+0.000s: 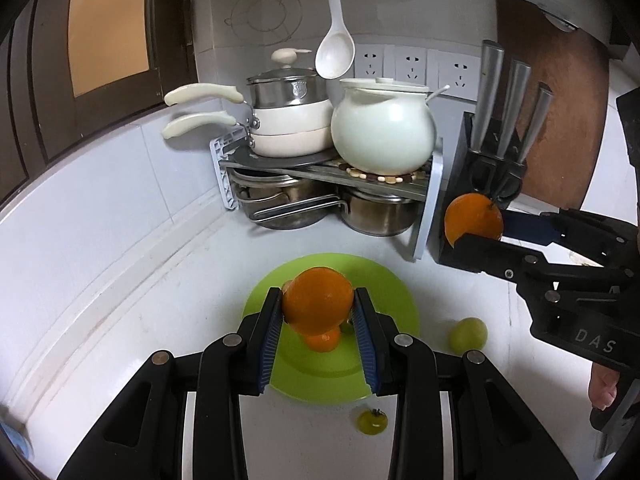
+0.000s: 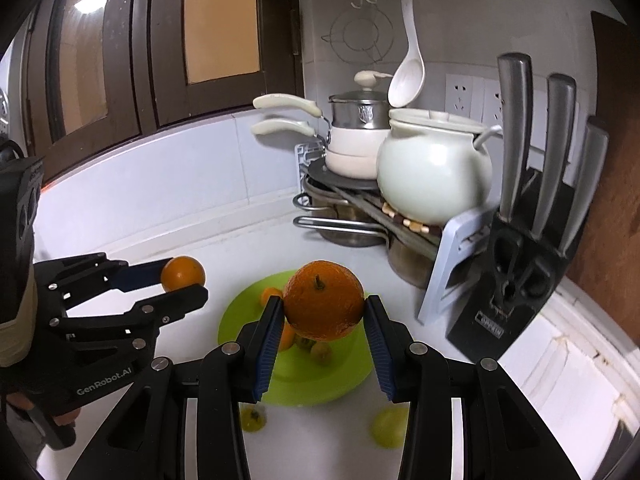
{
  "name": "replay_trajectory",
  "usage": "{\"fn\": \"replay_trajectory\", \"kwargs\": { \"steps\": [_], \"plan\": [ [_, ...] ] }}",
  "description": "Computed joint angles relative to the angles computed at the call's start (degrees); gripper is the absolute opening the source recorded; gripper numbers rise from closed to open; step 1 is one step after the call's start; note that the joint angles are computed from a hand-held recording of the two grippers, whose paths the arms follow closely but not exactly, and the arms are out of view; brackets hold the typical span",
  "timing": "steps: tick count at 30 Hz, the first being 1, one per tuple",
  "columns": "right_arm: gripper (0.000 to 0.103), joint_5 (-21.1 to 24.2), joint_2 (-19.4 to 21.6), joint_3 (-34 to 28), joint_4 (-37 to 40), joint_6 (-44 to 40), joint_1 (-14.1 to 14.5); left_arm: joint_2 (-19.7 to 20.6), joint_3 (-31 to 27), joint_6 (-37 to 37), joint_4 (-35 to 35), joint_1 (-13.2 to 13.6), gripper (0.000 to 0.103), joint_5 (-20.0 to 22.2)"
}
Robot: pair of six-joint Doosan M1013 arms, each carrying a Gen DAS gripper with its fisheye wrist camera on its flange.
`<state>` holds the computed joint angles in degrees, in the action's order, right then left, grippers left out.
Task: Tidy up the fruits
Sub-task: 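Carry both oranges with both tools over the green plate, then open both tools to drop the oranges onto the plate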
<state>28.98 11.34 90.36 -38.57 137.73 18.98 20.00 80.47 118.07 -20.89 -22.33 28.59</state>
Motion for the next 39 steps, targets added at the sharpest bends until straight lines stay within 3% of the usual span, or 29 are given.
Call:
{"fn": "replay_trajectory", "kwargs": {
  "steps": [21,39],
  "plan": [
    [0.042,2.92,7.50,-7.36,11.35,-11.27,-3.06,8.78,-9.97,-2.80,2.92,0.78,0.035,6.28],
    [0.042,7.10,12.24,-10.83,22.76,-20.20,-4.90,13.43,-13.97,-4.45,4.84,0.61,0.035,11.44]
  ]
}}
